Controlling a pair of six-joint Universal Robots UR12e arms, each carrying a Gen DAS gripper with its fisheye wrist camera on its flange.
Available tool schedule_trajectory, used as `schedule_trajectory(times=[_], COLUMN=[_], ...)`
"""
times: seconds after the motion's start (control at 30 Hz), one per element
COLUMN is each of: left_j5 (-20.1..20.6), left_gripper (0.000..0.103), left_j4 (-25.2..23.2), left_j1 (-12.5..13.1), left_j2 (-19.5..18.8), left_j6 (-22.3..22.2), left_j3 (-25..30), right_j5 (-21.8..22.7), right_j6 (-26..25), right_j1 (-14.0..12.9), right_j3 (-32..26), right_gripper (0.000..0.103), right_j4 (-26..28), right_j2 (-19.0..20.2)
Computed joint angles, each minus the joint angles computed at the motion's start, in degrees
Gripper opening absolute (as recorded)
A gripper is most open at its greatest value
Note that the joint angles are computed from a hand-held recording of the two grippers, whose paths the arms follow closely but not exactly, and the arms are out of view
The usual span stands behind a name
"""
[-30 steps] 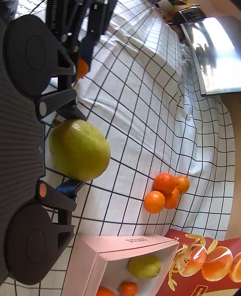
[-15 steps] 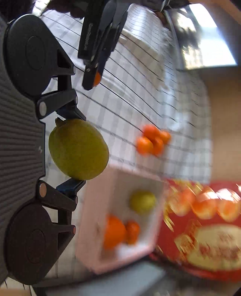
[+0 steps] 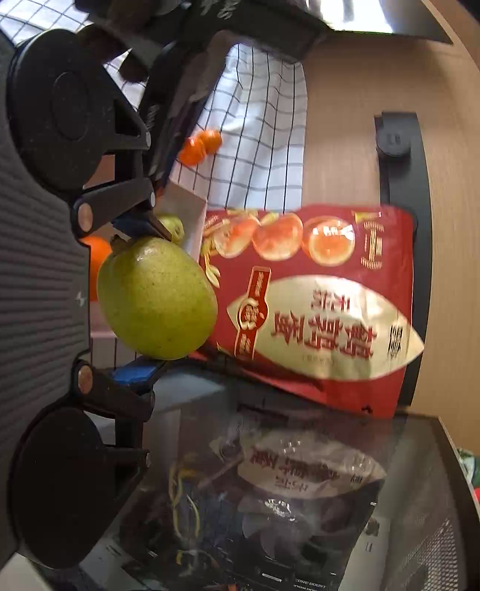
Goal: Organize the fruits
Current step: 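Carry the pear into the pink box and open the right gripper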
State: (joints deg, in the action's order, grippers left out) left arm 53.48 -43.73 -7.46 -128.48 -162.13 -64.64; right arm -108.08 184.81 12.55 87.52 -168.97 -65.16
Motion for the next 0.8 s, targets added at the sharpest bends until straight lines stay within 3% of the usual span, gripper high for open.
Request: schedule_trajectory(times=[0.13, 0.27, 0.47, 0.63, 0.8], left_j5=[-2.14, 0.97, 5.18, 7.32, 8.49], left_gripper=[0.034, 0.034, 0.034, 0.034, 0.034], left_j4=[6.14, 11.09, 13.36, 14.84, 15.69], left_j1=[1.25, 2.77, 5.37, 7.36, 8.35], left_j2=[1.48, 4.01, 8.38, 11.18, 12.00], left_j6=[-4.38, -8.40, -12.25, -14.54, -17.23], left_j3=[-3.80, -8.50, -16.08, -21.14, -23.07], right_j5=[2.68, 8.75, 16.02, 14.12, 11.32], right_j6=[-0.89, -0.08, -1.84, -4.86, -10.00], right_j1=[-1.41, -2.58, -2.68, -1.72, -1.01], right_j3=[-0.69, -2.71, -8.64, -13.47, -15.75], right_gripper=[0.065, 0.065, 0.065, 0.065, 0.065], right_j4=[1.09, 4.39, 12.51, 19.16, 22.14], right_j2=[0.80, 2.52, 7.31, 10.98, 12.53])
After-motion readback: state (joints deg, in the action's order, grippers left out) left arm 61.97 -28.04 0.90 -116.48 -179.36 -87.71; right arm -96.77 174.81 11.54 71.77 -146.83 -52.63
